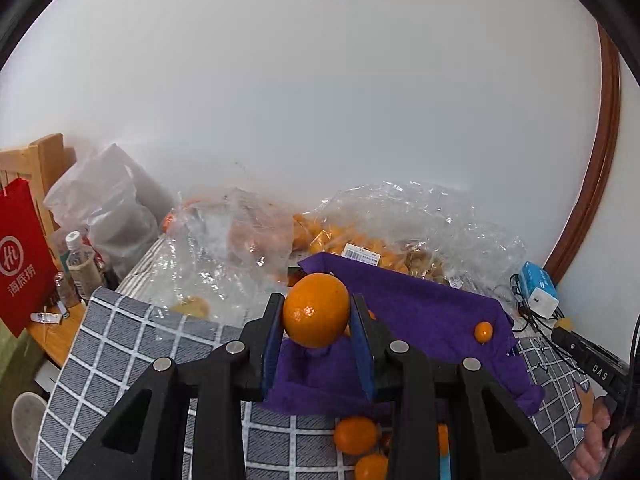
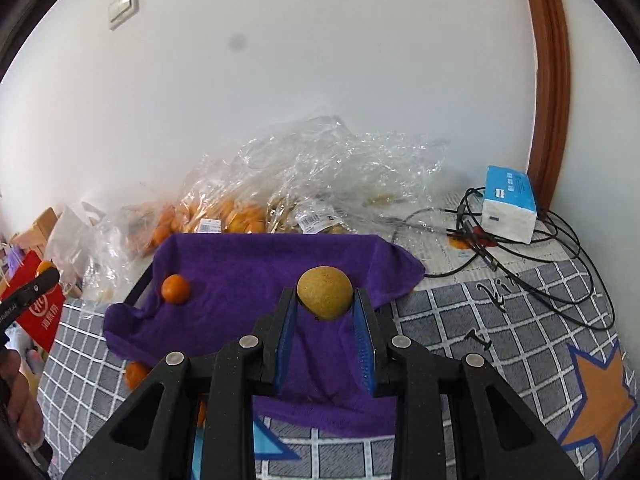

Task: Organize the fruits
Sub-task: 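Lift and carry both held fruits over the purple towel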

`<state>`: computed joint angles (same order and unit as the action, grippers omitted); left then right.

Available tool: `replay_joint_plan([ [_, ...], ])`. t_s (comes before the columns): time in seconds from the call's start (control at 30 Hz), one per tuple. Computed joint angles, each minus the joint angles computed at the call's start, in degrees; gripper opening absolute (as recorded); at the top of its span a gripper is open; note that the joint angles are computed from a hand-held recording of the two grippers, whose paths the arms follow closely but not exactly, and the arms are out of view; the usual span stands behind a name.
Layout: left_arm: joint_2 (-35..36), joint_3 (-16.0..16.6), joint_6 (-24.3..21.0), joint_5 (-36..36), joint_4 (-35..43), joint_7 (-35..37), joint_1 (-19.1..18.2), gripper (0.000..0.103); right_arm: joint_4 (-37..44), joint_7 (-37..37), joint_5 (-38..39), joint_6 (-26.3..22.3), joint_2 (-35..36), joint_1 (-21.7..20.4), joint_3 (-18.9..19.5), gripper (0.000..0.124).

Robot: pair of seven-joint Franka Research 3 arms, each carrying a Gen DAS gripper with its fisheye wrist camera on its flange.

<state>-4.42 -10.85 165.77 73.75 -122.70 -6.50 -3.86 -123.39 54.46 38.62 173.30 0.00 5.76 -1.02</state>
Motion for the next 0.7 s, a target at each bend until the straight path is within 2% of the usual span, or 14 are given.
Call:
replay_joint_plan([
  [0.23, 6.89, 0.78, -0.07, -2.53, 6.05, 3.18, -2.13, 0.031, 4.25, -0.31, 1.08, -2.37, 3.76, -1.12, 0.44, 0.028],
  [0.43, 12.28, 2.95, 0.11, -4.53, 9.38, 6.43, -4.65, 0.031, 7.69, -0.13, 0.37, -3.01, 8.4, -2.36, 1.61, 0.028],
  [0.57, 14.26, 4.69, 1.37, -4.54, 10.11, 7.9, -5.75, 0.031, 9.46, 0.94, -0.65, -6.13, 10.85, -3.25, 1.92, 0.028],
  [0.7, 15.76, 4.34, 2.84, -13.64, 9.54, 17.42, -5.22, 0.031, 10.38, 3.97, -4.27, -8.36, 12.94, -3.28, 1.45, 0.028],
])
